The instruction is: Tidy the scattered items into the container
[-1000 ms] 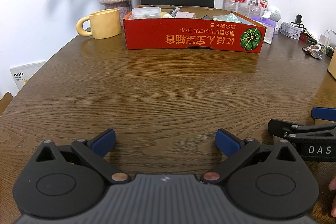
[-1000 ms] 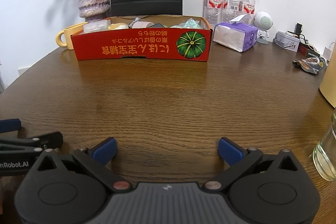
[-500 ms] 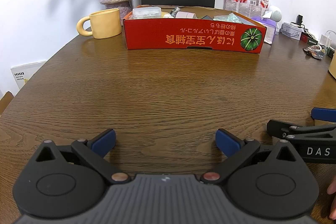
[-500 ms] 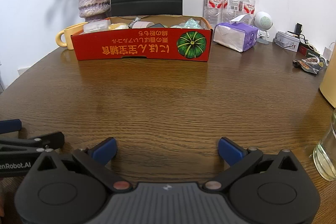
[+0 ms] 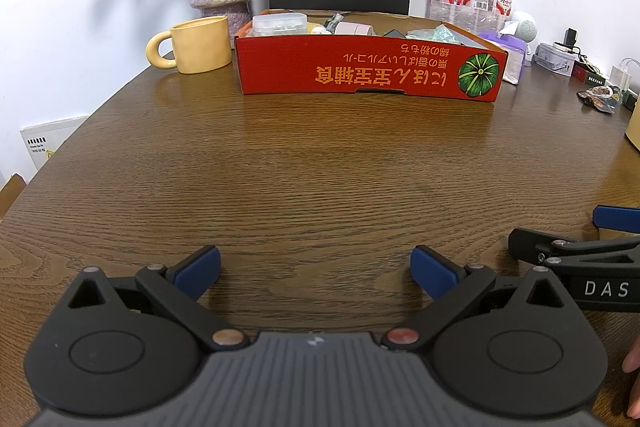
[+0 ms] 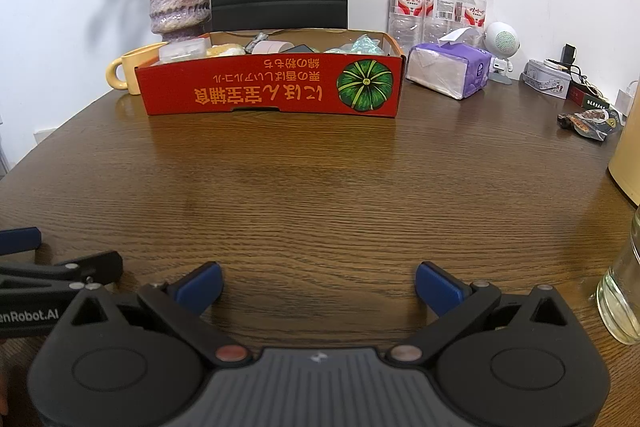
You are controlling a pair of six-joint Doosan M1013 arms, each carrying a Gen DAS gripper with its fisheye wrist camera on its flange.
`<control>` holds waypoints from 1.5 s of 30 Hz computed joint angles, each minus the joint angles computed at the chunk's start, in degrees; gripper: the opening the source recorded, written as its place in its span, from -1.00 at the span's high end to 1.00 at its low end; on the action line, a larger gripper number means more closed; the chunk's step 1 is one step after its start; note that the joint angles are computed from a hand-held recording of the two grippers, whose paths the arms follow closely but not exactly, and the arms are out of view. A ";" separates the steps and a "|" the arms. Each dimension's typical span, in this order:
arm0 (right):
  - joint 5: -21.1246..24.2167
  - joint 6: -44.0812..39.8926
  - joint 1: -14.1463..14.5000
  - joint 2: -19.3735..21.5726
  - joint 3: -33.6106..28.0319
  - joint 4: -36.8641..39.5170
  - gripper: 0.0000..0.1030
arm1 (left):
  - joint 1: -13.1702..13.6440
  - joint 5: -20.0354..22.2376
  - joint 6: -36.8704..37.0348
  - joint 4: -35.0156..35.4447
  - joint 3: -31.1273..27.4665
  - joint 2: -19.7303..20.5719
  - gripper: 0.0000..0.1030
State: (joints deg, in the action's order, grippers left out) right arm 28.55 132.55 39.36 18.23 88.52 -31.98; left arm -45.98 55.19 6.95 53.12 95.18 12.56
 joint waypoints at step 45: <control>50.22 -31.86 -7.93 13.10 -51.49 31.21 -1.00 | 11.97 24.26 45.41 -40.76 -44.08 8.44 -1.00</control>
State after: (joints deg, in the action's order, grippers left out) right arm 78.77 100.69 31.43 31.33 37.04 -0.77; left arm -34.00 79.45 52.36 12.37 51.10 21.00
